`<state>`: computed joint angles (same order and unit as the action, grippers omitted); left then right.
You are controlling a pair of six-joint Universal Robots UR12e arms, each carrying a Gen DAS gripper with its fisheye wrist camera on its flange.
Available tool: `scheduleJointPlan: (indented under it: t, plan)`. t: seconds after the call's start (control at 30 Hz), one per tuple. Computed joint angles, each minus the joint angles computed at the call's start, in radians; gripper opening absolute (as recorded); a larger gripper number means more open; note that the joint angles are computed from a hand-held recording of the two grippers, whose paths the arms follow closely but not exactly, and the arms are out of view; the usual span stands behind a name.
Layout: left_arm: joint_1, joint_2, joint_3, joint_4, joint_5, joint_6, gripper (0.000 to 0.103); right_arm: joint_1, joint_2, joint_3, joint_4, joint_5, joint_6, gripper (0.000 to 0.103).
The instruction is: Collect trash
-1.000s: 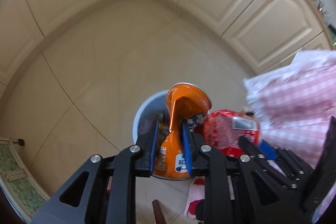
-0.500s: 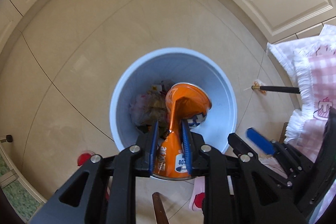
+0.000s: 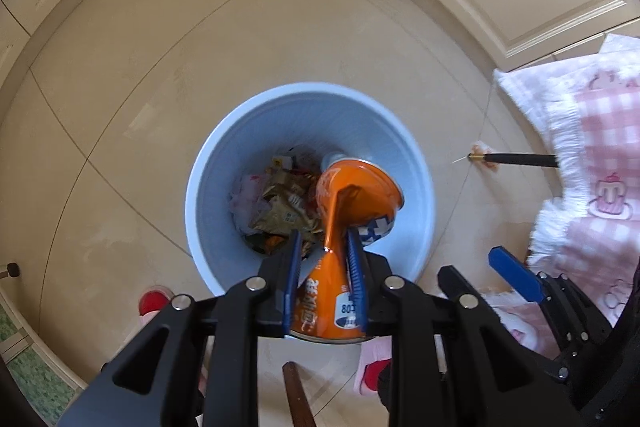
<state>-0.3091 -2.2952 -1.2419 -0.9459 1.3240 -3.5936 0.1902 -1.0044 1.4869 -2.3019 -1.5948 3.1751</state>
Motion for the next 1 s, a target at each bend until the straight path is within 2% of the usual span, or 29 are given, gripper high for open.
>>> scheduleJointPlan:
  t: [0.07, 0.13, 0.23, 0.37, 0.53, 0.63, 0.83, 1.0]
  plan:
    - [-0.002, 0.008, 0.001, 0.013, 0.002, 0.006, 0.026, 0.0, -0.014, 0.006, -0.01, 0.0, -0.002, 0.054]
    - [-0.007, 0.02, -0.001, 0.024, 0.022, 0.005, 0.044, -0.002, -0.031, 0.017, -0.022, -0.002, -0.01, 0.055]
    - [-0.012, 0.044, -0.009, 0.037, 0.039, 0.011, 0.052, -0.005, -0.058, 0.036, -0.039, 0.0, -0.017, 0.056]
    - [-0.023, 0.11, -0.053, 0.075, 0.101, 0.014, 0.055, -0.004, -0.106, 0.066, -0.061, 0.009, -0.029, 0.057]
    - [-0.044, 0.225, -0.146, 0.149, 0.234, 0.003, 0.066, 0.009, -0.198, 0.128, -0.109, 0.031, -0.071, 0.06]
    - [-0.059, 0.292, -0.191, 0.19, 0.312, 0.017, 0.067, 0.015, -0.249, 0.152, -0.135, 0.034, -0.074, 0.062]
    - [-0.11, 0.412, -0.257, 0.323, 0.437, 0.063, 0.075, 0.013, -0.38, 0.215, -0.262, 0.032, -0.07, 0.067]
    - [-0.156, 0.474, -0.265, 0.403, 0.495, 0.105, 0.079, 0.011, -0.494, 0.269, -0.385, -0.004, -0.064, 0.073]
